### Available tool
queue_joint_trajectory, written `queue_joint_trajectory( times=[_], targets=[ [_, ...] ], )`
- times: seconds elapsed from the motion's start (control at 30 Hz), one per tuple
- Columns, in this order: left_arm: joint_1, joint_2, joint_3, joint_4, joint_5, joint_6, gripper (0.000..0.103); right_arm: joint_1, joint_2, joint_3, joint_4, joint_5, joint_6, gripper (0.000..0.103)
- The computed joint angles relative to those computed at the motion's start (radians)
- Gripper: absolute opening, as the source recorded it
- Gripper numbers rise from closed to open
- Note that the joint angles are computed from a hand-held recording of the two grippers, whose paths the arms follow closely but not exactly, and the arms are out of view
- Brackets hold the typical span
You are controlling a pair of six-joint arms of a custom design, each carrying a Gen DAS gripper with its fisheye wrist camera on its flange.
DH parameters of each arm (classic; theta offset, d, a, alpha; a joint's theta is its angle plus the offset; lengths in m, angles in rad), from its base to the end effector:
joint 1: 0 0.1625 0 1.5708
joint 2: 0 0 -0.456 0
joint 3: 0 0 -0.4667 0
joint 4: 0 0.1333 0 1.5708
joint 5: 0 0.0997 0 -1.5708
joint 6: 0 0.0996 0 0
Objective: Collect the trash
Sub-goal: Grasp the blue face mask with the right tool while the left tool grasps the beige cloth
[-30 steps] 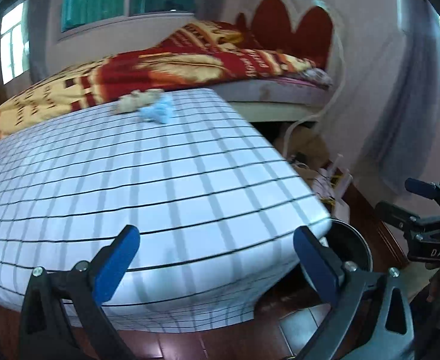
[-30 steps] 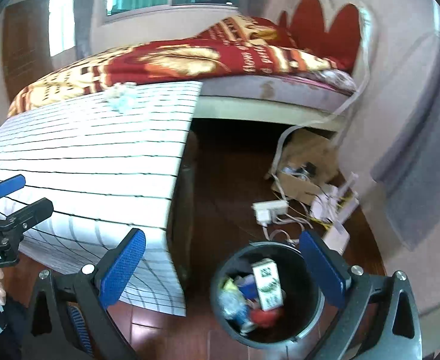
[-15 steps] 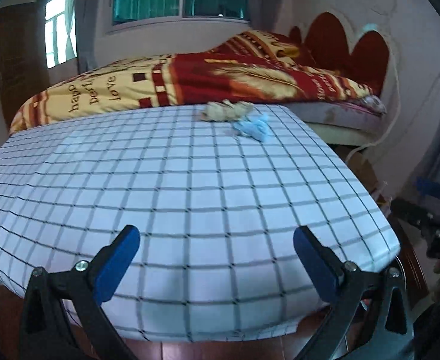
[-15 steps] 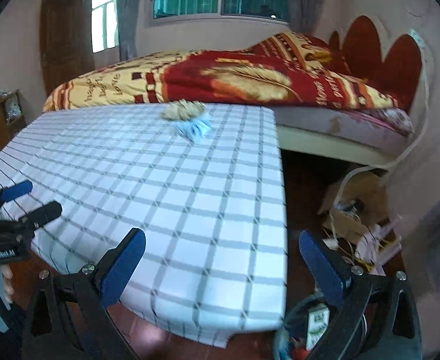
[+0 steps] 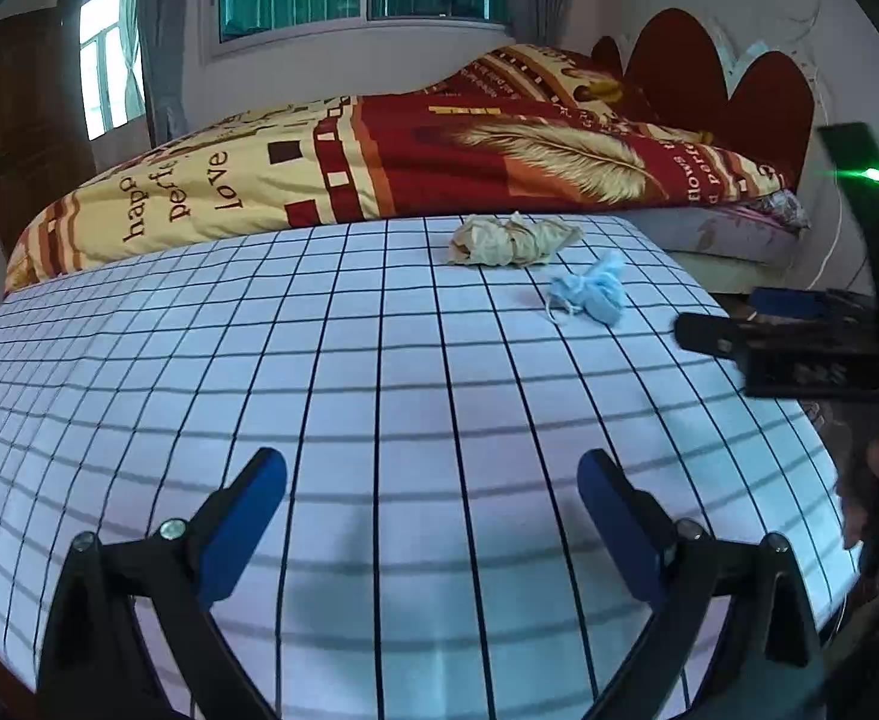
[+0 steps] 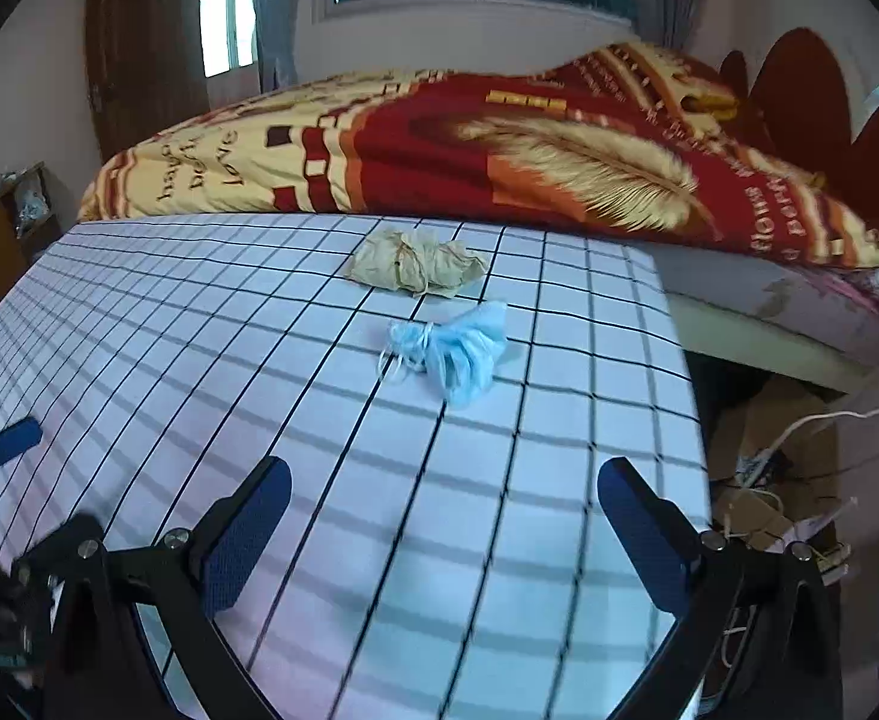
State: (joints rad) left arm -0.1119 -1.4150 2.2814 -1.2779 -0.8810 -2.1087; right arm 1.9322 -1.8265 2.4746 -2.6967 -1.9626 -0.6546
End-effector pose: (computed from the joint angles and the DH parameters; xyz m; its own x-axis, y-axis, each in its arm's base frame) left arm -0.3623 -0.1572 0.1352 -0.6824 -0.3210 -0.6567 0.3681 0.6253 -0.6882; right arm 0.2262 -0.3289 0.2860 -0.5439 -0.6347 0.5490 -0.8132 0.5600 -0.1583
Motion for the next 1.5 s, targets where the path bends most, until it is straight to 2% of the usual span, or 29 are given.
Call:
queue_joint_trajectory(
  times=[0.13,0.17,0.3,0.33,0.37,0.4,0.43,0.47,0.5,0.8,1.03,1.1,1.33,1.43,1.5],
  targets=[
    [0.059,-0.036,0.022,-0.022,0.039,0.020,0.098,-0.017,0.150,-0.052,-0.055,-0.016,0.006,0.097],
    [0.074,-0.043,0.027,-0.029,0.049,0.028,0.098,-0.023,0.179,-0.064,-0.065,-0.018,0.005,0.093],
    [0.143,-0.052,0.030,-0.051,0.094,0.078,0.098,-0.051,0.278,-0.111,-0.075,-0.012,0.002,0.088],
    [0.158,-0.053,0.029,-0.060,0.105,0.092,0.098,-0.057,0.293,-0.120,-0.072,-0.009,0.000,0.082],
    [0.177,-0.049,0.027,-0.075,0.116,0.115,0.098,-0.065,0.308,-0.128,-0.060,-0.002,-0.004,0.063],
    [0.190,-0.042,0.025,-0.088,0.126,0.132,0.098,-0.071,0.322,-0.133,-0.066,0.005,-0.024,0.054],
    [0.205,-0.040,0.025,-0.110,0.136,0.155,0.098,-0.073,0.327,-0.132,-0.088,0.010,-0.053,0.028],
    [0.220,-0.038,0.027,-0.141,0.147,0.182,0.098,-0.079,0.327,-0.140,-0.076,0.020,-0.057,0.023],
    [0.236,-0.034,0.026,-0.168,0.160,0.208,0.098,-0.090,0.319,-0.151,-0.054,0.039,-0.053,0.023],
    [0.374,0.045,-0.017,-0.367,0.263,0.428,0.097,-0.153,0.332,-0.219,-0.095,0.042,-0.081,0.023],
    [0.464,0.120,-0.076,-0.485,0.329,0.588,0.097,-0.166,0.363,-0.257,-0.103,0.053,-0.082,0.023],
    [0.497,0.136,-0.092,-0.509,0.332,0.616,0.097,-0.168,0.379,-0.272,-0.097,0.052,-0.075,0.023],
    [0.548,0.159,-0.119,-0.552,0.352,0.646,0.096,-0.169,0.420,-0.310,-0.090,0.055,-0.057,0.023],
    [0.567,0.169,-0.121,-0.592,0.346,0.681,0.089,-0.165,0.429,-0.314,-0.086,0.054,-0.059,0.023],
    [0.578,0.177,-0.122,-0.608,0.339,0.706,0.077,-0.164,0.431,-0.313,-0.085,0.058,-0.062,0.023]
  ],
)
